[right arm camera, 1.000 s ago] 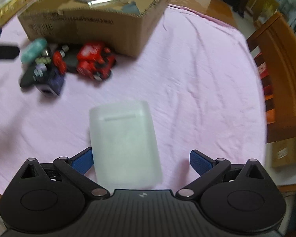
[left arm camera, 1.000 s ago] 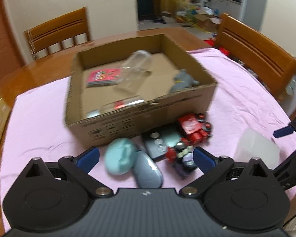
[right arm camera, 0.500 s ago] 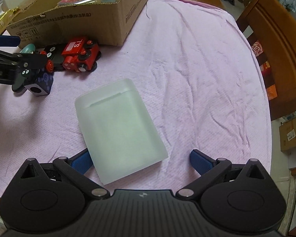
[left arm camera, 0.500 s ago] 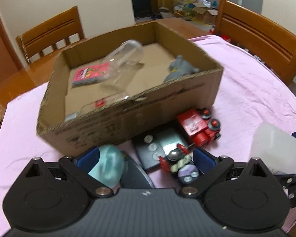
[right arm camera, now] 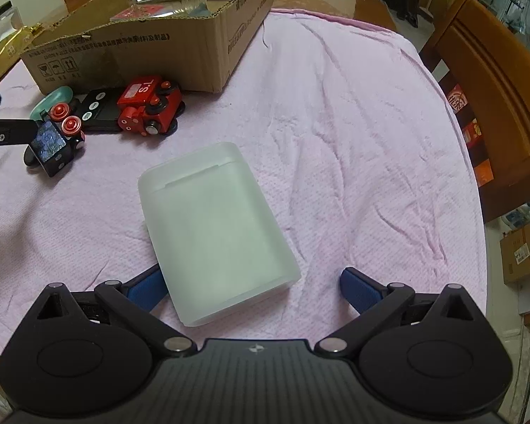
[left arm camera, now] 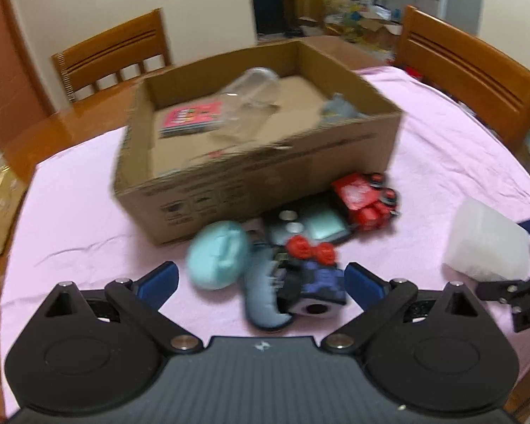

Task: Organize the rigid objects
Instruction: 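Grasp the white plastic container with the right tool while the left tool grasps the blue robot cube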

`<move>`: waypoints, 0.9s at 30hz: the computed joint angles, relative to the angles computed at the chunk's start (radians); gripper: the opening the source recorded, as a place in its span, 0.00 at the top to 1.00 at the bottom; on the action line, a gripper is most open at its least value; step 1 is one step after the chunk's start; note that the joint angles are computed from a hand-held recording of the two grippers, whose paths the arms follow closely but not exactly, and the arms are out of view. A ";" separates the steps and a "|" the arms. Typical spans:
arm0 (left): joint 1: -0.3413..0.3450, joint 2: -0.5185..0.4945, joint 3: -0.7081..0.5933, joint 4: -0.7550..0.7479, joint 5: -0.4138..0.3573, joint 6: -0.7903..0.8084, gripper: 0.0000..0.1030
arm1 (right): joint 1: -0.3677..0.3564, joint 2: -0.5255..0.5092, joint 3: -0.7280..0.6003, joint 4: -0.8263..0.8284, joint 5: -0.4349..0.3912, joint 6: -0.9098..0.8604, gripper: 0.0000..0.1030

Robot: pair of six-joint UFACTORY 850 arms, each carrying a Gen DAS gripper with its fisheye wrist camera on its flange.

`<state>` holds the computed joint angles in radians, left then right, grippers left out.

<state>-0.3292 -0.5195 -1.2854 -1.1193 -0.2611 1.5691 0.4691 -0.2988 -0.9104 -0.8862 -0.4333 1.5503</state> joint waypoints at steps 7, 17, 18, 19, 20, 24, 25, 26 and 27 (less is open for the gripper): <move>-0.060 -0.007 0.032 -0.044 0.075 0.130 0.28 | 0.006 0.004 0.012 -0.052 0.001 0.057 0.00; -0.067 -0.038 0.002 0.053 0.073 0.019 0.48 | 0.010 0.048 0.038 -0.106 0.055 0.091 0.00; -0.065 -0.040 -0.002 0.062 0.065 0.007 0.48 | 0.007 0.052 0.039 -0.124 0.063 0.094 0.01; -0.065 -0.040 -0.003 0.063 0.062 0.005 0.48 | 0.004 0.053 0.038 -0.142 0.072 0.091 0.03; -0.066 -0.040 -0.002 0.062 0.065 0.006 0.48 | -0.002 0.053 0.036 -0.157 0.084 0.072 0.04; -0.075 -0.039 0.007 0.004 0.095 0.057 0.46 | -0.023 0.032 0.007 -0.117 0.106 -0.105 0.17; -0.079 -0.039 0.010 -0.028 0.106 0.090 0.46 | -0.025 0.023 -0.003 -0.101 0.101 -0.152 0.20; -0.082 -0.037 0.016 -0.066 0.118 0.131 0.46 | -0.026 0.017 -0.010 -0.080 0.101 -0.196 0.22; -0.085 -0.036 0.021 -0.107 0.126 0.175 0.46 | -0.029 0.011 -0.016 -0.050 0.104 -0.248 0.23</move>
